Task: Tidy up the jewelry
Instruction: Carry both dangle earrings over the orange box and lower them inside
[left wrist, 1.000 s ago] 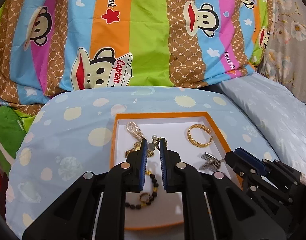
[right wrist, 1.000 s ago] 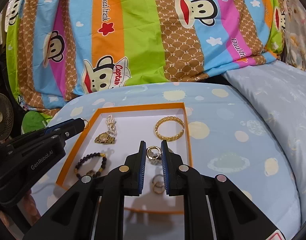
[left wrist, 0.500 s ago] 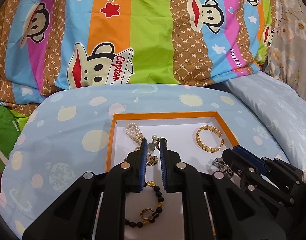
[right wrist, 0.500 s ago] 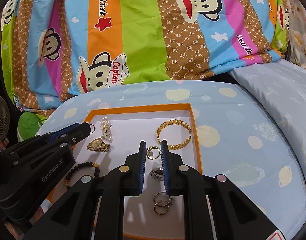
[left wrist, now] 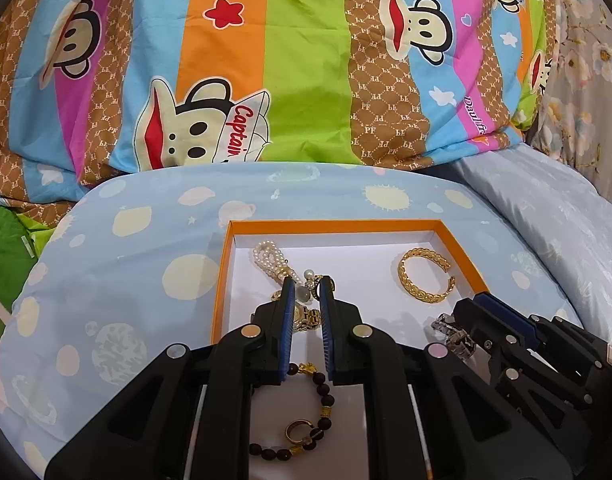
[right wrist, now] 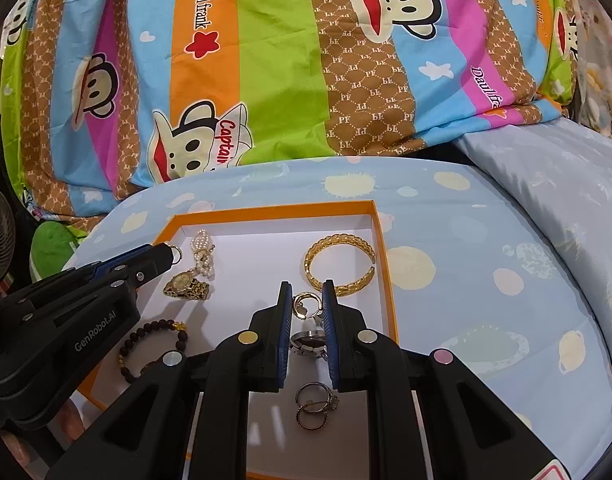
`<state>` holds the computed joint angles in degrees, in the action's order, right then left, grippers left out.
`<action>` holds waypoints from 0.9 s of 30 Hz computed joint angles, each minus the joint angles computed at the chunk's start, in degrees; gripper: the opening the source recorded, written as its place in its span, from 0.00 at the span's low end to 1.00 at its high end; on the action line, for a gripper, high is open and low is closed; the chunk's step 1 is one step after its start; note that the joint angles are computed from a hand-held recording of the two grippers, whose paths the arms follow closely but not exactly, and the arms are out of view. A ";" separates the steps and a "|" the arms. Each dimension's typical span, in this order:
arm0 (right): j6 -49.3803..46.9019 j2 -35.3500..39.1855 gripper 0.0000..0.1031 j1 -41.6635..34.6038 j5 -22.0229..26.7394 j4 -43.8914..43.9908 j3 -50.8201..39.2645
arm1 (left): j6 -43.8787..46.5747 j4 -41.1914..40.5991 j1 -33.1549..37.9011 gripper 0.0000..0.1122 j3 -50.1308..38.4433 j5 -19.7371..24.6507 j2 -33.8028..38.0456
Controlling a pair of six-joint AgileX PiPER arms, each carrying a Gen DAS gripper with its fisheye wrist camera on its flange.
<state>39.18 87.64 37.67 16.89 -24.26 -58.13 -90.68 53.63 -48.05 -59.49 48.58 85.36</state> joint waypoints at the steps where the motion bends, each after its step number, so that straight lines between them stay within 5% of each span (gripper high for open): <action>1: 0.30 0.04 0.14 0.03 -0.03 -0.26 0.03 | 0.07 -0.12 0.04 0.10 -0.06 -0.09 0.07; 27: -2.30 0.58 0.14 -0.19 -0.09 2.51 -0.29 | 0.62 -0.78 0.29 0.11 -0.43 -0.58 1.66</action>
<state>36.87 88.23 37.47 16.80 -21.75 -58.42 -90.06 52.86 -47.76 -59.93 48.00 87.02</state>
